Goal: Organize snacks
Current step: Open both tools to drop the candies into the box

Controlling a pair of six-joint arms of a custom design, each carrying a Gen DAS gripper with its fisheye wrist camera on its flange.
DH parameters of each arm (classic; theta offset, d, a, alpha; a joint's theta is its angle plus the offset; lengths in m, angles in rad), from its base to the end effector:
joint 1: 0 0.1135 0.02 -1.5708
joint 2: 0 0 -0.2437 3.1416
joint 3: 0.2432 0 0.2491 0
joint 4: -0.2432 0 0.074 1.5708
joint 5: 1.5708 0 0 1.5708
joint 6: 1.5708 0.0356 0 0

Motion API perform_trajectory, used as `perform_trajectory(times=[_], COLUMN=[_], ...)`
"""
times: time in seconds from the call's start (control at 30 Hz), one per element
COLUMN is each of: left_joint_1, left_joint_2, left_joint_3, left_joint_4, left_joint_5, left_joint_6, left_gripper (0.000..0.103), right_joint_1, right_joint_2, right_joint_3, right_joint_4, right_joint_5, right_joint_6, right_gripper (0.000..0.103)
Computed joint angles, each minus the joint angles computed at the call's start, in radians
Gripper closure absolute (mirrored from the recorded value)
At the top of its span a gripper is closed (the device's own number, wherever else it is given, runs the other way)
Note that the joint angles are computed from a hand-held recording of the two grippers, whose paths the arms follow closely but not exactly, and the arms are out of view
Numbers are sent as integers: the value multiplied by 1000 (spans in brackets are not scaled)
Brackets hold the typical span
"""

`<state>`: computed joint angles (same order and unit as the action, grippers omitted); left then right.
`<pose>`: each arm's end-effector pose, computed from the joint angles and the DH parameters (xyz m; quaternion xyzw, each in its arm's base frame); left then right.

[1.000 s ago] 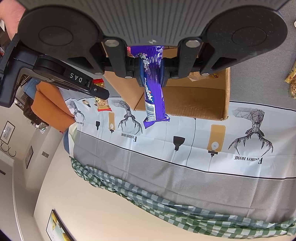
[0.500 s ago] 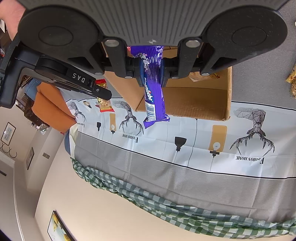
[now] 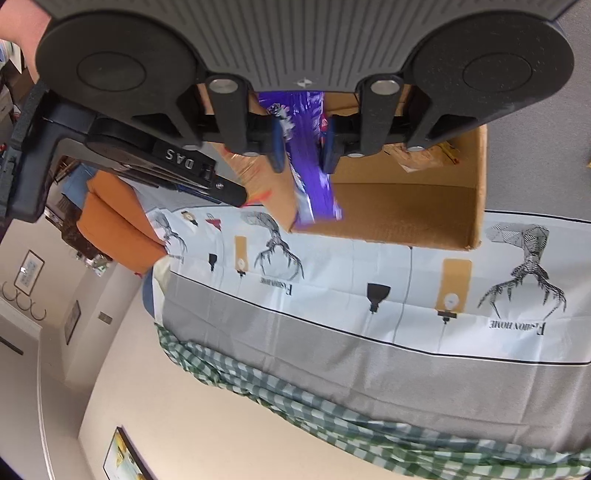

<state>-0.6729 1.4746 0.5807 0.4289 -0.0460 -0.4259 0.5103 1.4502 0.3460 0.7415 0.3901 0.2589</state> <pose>0.2299 -0.1812 0.1561 0.0928 0.8458 -0.2575 0.4580 0.2274 0.1118 0.1286 0.0080 0.8149 0.0612 0.5764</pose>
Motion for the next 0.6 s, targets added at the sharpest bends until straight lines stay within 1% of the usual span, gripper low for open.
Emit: perform_trajectory(times=[0.03,0.1,0.13,0.33,0.47,0.6], left_joint_1=[-6,-9,-8,1,-13,-7], left_joint_2=[1,0,0,-17,-74,-195], left_joint_3=[-1,0,0,-9,-43,-102], left_joint_4=[3,3,4,-9,-14,-41], left_joint_5=[-10,-19,-19,-26,-95,-177], left_joint_6=[4,8,5,-2,33,66], left_gripper=[63,63,63,62,61,61], right_joint_1=[5,10,10,7,28,66], right_joint_2=[3,2,1,9,20,36], right_joint_3=[1,1,0,6,18,42], right_joint_4=[0,5,7,9,2,-9], right_joint_5=[10,28,32,37,63,97], right_joint_6=[-4,-14,-15,2,30,63], right_gripper=[58,50,49,49,49,49])
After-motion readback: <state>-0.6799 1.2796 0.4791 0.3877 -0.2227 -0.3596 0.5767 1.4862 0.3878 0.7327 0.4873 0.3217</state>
